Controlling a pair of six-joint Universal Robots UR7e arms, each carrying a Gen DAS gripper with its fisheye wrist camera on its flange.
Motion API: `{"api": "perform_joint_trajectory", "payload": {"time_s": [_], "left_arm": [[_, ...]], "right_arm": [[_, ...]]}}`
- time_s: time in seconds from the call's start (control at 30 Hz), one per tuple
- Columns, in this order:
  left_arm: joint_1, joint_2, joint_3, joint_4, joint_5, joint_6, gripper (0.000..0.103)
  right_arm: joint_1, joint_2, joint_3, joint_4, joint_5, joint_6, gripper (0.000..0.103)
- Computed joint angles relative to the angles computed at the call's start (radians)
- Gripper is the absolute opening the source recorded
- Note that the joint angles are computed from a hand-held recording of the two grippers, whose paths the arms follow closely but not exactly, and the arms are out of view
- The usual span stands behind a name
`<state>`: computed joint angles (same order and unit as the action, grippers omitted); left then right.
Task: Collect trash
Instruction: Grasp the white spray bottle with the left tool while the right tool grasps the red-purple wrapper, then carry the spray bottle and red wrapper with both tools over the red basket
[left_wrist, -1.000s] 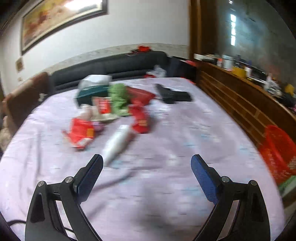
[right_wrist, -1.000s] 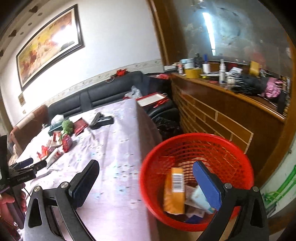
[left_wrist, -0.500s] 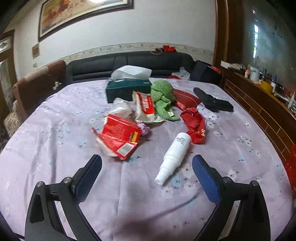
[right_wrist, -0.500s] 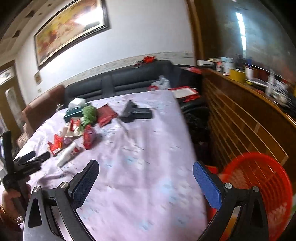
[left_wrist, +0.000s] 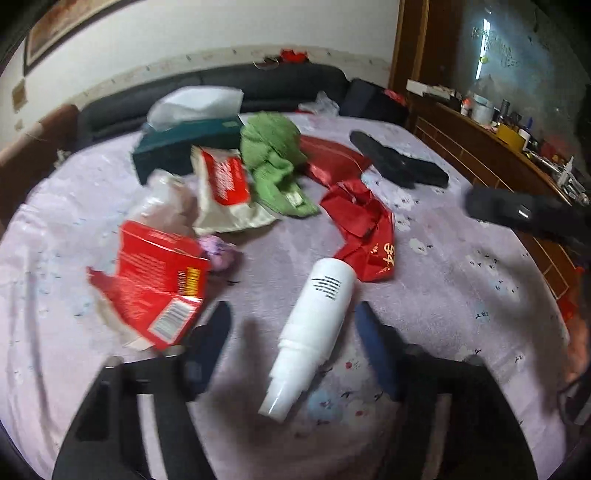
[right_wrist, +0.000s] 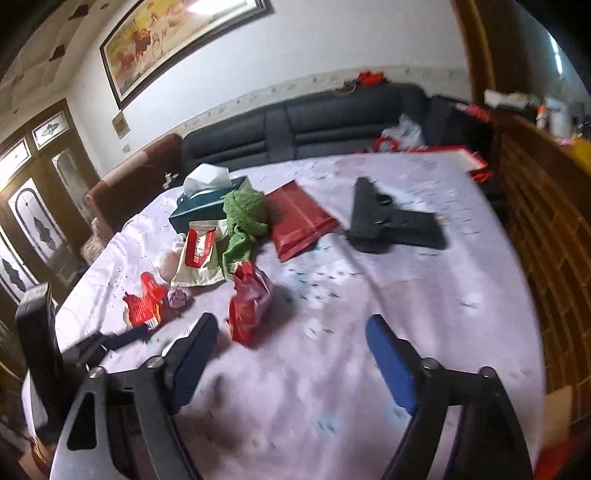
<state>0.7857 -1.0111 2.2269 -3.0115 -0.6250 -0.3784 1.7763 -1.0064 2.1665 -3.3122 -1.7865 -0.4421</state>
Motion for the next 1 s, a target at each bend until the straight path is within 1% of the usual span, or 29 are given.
{"api": "perform_joint_trajectory", "payload": {"time_s": [0.03,0.07,0.1,0.13,0.2,0.23,0.27,0.33,0.37,0.4,0.43,0.53,0.63,0.77,1.0], "left_arm": [[0.013,-0.002,-0.010,0.018,-0.026,-0.003,0.050],[0.021,-0.004,-0.017,0.031,-0.046,-0.006,0.047],[0.022,-0.003,-0.016,0.019,-0.049,-0.001,0.046],[0.022,-0.004,-0.013,0.005,-0.062,0.009,0.038],[0.024,-0.008,-0.009,-0.002,-0.081,0.016,0.028],[0.023,-0.009,-0.008,-0.003,-0.084,0.018,0.028],[0.023,-0.011,-0.006,-0.005,-0.087,0.020,0.028],[0.018,-0.013,0.000,-0.010,-0.083,0.021,0.028],[0.012,-0.014,0.006,-0.018,-0.077,0.022,0.028],[0.009,-0.014,0.009,-0.024,-0.073,0.026,0.028],[0.000,-0.015,0.014,-0.027,-0.062,0.024,0.028],[-0.013,-0.018,0.019,-0.027,-0.061,0.012,0.028],[-0.048,-0.019,0.034,-0.027,-0.053,-0.008,0.028],[-0.122,-0.024,0.065,-0.026,-0.031,-0.064,0.028],[-0.249,-0.018,0.084,0.052,0.012,-0.194,0.028]], "right_arm": [[0.001,0.018,-0.023,0.019,0.004,0.009,0.084],[0.003,0.035,-0.042,0.038,0.008,0.013,0.083],[0.007,0.056,-0.065,0.056,0.010,0.018,0.081],[0.012,0.075,-0.085,0.072,0.013,0.021,0.080],[0.022,0.120,-0.126,0.097,0.011,0.026,0.076],[0.026,0.134,-0.137,0.103,0.010,0.028,0.075],[0.030,0.153,-0.156,0.116,0.006,0.030,0.071],[0.037,0.190,-0.185,0.134,-0.010,0.031,0.055],[0.043,0.209,-0.196,0.134,-0.031,0.032,0.038],[0.043,0.214,-0.194,0.126,-0.037,0.031,0.032],[0.041,0.211,-0.183,0.109,-0.031,0.033,0.032],[0.037,0.174,-0.131,0.053,-0.014,0.030,0.032],[0.033,0.102,-0.059,0.021,-0.009,0.023,0.032],[0.032,-0.004,0.039,-0.016,-0.023,0.001,0.032],[0.024,-0.161,0.203,-0.109,-0.025,-0.002,0.032]]}}
